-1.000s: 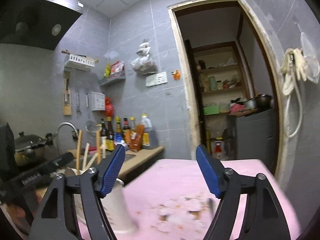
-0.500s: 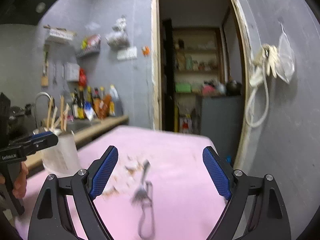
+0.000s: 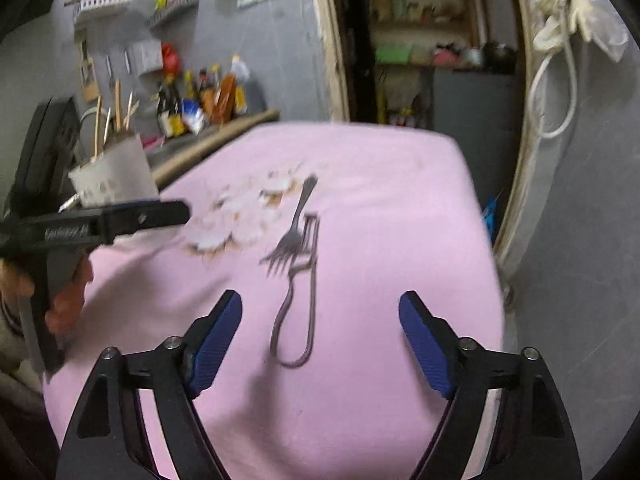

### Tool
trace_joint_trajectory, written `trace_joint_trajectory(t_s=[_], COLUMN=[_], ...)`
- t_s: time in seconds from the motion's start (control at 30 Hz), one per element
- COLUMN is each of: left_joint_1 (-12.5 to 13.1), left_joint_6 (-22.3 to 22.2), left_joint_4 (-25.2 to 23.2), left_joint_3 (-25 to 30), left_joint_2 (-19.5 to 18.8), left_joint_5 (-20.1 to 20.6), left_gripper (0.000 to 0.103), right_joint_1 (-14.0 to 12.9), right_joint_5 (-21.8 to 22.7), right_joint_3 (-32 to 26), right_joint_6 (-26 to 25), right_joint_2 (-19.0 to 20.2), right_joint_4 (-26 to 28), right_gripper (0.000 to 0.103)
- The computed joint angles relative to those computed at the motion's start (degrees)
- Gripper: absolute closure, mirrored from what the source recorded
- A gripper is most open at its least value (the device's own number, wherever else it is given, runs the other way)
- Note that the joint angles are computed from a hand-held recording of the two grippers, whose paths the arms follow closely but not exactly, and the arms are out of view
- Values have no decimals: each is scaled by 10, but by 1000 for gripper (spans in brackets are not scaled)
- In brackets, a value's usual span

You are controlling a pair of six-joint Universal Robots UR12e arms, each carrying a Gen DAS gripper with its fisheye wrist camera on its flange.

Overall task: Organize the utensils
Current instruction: 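Withdraw both tools from the caddy toward the fork and peeler on the cloth, then close the left gripper on the silver fork while the right gripper grasps the metal peeler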

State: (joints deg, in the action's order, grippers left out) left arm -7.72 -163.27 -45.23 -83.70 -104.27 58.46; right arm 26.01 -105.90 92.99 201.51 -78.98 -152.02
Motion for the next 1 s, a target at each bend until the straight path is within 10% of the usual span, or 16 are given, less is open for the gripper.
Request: trace_joint_trajectory(t_s=[0.47,1.0], left_joint_1=[-10,-33], left_joint_6=[-10,-33], left_joint_4=[-43,-108], left_joint_3=[33,114], left_joint_2=[-28,-87], left_joint_5=[3,5], left_gripper=[28,69], right_joint_1=[-2,-11], right_joint_5=[-11,-75], right_joint_3=[-52,-32], right_joint_6=[-47,9], right_joint_2=[29,12], right_joint_4=[128,116], right_gripper=[80,81])
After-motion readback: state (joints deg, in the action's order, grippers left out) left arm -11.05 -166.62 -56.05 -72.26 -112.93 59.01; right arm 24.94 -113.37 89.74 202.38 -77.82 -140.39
